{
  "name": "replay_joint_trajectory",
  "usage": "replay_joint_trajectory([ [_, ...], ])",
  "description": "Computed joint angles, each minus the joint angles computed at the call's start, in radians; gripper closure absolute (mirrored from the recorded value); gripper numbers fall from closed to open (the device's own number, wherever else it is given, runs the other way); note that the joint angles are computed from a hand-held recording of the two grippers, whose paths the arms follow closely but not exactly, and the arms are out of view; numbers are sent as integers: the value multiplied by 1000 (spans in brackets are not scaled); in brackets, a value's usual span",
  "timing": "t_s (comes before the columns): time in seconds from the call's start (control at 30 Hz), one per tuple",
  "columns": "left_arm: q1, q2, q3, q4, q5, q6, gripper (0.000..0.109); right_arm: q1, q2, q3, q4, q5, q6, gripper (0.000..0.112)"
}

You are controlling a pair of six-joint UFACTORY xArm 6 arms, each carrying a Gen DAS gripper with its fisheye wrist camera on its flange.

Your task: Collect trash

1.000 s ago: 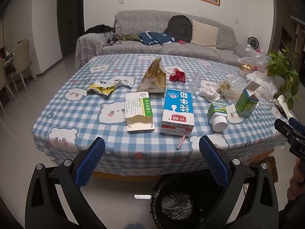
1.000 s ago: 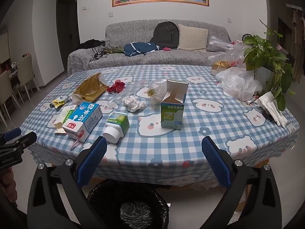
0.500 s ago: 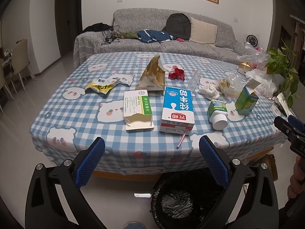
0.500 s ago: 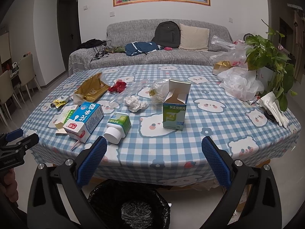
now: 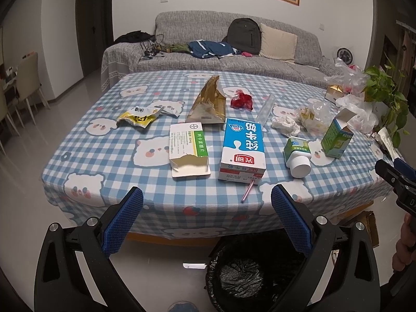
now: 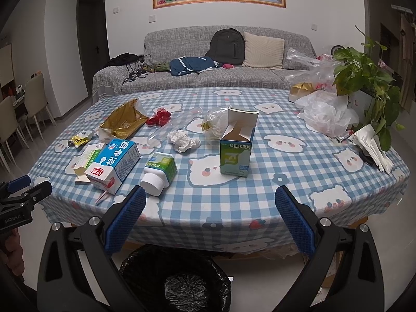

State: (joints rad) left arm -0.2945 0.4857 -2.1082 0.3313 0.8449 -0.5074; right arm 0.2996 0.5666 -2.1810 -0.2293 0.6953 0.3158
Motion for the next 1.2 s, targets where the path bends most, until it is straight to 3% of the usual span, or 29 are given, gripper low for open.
replay_joint_trajectory([
  [1.2,-9,5,-9,22,11,-10,12,-4,-9,19,17,-9,-9,17],
])
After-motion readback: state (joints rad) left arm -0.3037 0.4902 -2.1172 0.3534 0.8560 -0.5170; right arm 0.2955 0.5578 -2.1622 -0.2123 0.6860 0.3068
